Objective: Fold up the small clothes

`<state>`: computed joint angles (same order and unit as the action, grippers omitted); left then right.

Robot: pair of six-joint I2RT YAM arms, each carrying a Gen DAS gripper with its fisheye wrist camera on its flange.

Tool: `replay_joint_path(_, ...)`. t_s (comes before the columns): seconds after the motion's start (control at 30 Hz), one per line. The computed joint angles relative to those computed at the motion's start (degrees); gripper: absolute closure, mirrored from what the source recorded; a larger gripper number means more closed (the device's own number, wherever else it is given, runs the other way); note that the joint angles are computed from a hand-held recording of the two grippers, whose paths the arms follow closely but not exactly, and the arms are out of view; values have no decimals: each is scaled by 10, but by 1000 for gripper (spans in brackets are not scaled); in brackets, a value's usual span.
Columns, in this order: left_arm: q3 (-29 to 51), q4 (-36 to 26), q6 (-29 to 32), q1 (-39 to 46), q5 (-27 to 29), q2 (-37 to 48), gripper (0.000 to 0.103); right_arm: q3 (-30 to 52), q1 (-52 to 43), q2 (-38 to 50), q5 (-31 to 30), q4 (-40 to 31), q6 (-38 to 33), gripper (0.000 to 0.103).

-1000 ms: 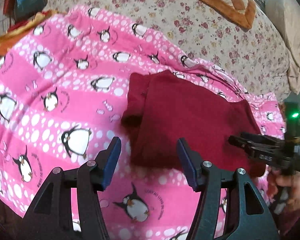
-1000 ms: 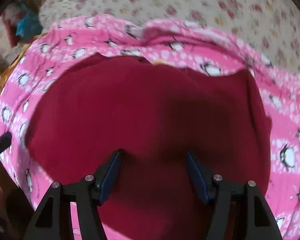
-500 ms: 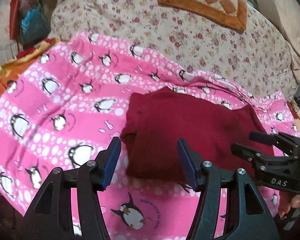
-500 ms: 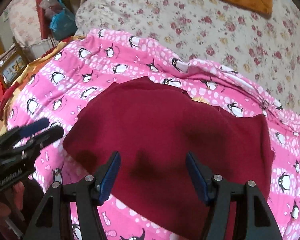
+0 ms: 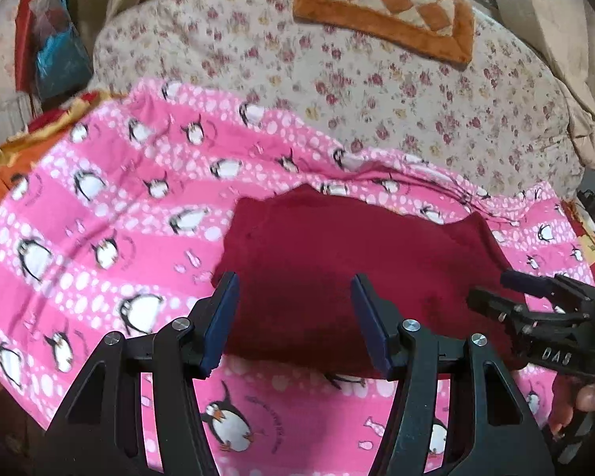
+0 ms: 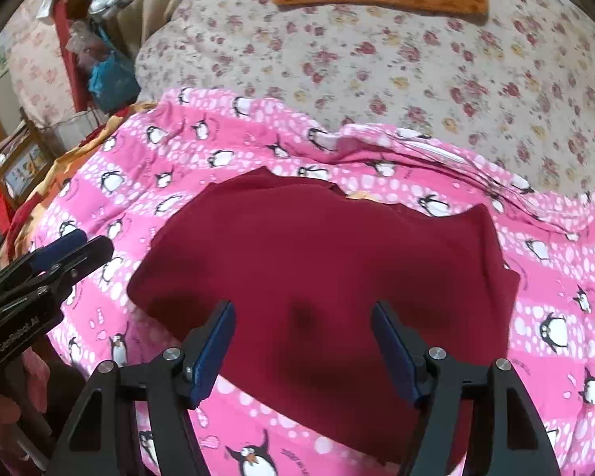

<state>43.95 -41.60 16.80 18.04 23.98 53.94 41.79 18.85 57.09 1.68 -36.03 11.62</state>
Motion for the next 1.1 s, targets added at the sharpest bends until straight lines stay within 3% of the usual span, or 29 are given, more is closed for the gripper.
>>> replay_joint_path(0.27, -7, 45, -12, 35, -17, 94, 45, -26, -164, 33, -49, 48, -51, 34)
replay_joint_path(0.4, 5, 62, -24, 86, 17, 169, 45, -35, -290, 146, -70, 120, -48, 34)
replay_joint_path(0.47, 15, 56, -25, 109, 46, 204, 45, -15, -325, 212, -68, 122, -42, 34)
replay_joint_path(0.53, 21, 53, -23, 124, 66, 231, 45, 7, -355, 234, -113, 100, -34, 32)
replay_joint_path(0.67, 28, 49, -22, 125, 76, 262, 45, 33, -289, 150, -43, 80, -13, 32)
replay_joint_path(0.77, 26, 52, -18, 122, 84, 260, 44, 90, -201, 142, 5, 47, 12, 31)
replay_joint_path(0.83, 26, 56, -19, 115, 83, 265, 39, 140, -140, 182, -12, 32, 20, 24)
replay_joint_path(0.9, 24, 61, -19, 110, 79, 266, 39, 193, -84, 245, -52, 21, 27, 24)
replay_joint_path(1.1, 34, 61, -10, 115, 94, 288, 39, 390, 54, 480, -85, -7, 49, 24)
